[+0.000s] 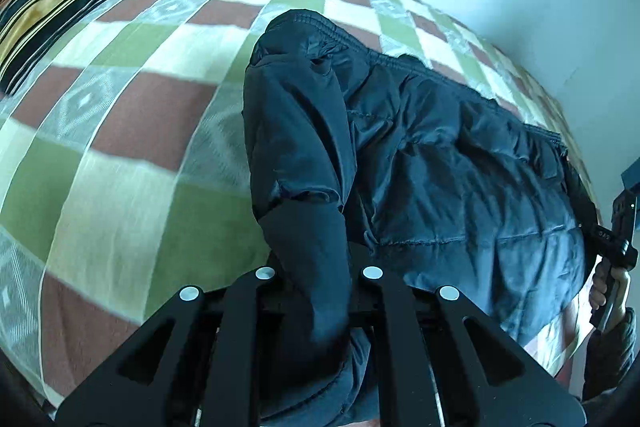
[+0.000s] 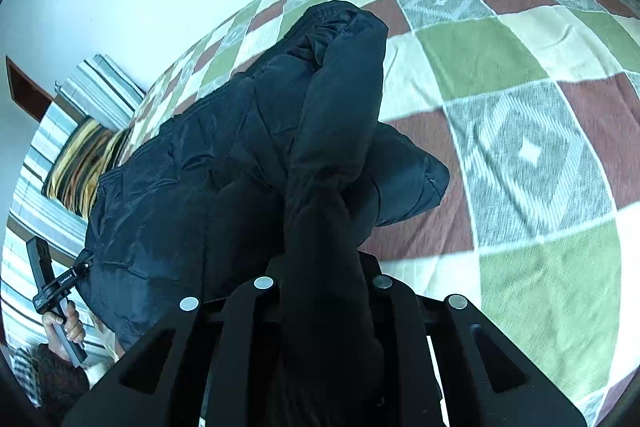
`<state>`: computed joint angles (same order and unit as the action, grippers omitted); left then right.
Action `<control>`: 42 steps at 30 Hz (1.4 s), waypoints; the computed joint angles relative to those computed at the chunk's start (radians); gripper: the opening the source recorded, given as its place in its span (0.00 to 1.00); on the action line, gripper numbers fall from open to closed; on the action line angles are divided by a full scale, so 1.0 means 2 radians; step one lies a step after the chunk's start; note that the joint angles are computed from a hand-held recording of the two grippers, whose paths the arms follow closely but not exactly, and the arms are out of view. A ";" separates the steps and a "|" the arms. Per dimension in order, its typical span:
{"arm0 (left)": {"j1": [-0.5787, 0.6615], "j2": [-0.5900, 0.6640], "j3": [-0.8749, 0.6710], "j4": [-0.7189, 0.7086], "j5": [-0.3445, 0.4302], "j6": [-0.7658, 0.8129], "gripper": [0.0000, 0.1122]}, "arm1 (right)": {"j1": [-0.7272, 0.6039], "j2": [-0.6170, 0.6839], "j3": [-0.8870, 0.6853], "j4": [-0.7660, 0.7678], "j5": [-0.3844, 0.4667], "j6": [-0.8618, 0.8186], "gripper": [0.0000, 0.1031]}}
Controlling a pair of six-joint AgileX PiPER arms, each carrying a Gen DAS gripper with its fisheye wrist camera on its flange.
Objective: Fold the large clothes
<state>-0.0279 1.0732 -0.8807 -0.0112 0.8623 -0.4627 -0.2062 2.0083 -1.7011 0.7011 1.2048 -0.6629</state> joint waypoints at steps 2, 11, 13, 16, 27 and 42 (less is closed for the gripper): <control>0.002 -0.005 0.012 0.001 -0.006 -0.002 0.10 | 0.007 -0.003 0.007 -0.007 -0.018 -0.001 0.16; -0.074 -0.022 0.029 0.126 0.000 -0.155 0.54 | 0.005 -0.054 0.032 -0.045 -0.074 0.015 0.37; -0.082 -0.044 0.040 0.135 0.004 -0.182 0.62 | 0.003 -0.089 0.060 -0.057 -0.109 0.021 0.39; -0.094 -0.072 0.056 0.137 0.010 -0.218 0.65 | -0.004 -0.130 0.086 -0.057 -0.140 0.020 0.39; -0.186 -0.073 0.076 0.232 0.037 -0.382 0.71 | 0.141 -0.209 0.161 -0.099 -0.155 0.054 0.39; -0.126 -0.077 0.092 0.181 -0.006 -0.318 0.72 | 0.316 -0.171 0.151 -0.272 -0.225 0.244 0.39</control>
<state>-0.2791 0.9192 -0.6967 0.3509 0.8509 -1.0991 0.4253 1.6659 -1.3985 0.1562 0.7539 -0.1752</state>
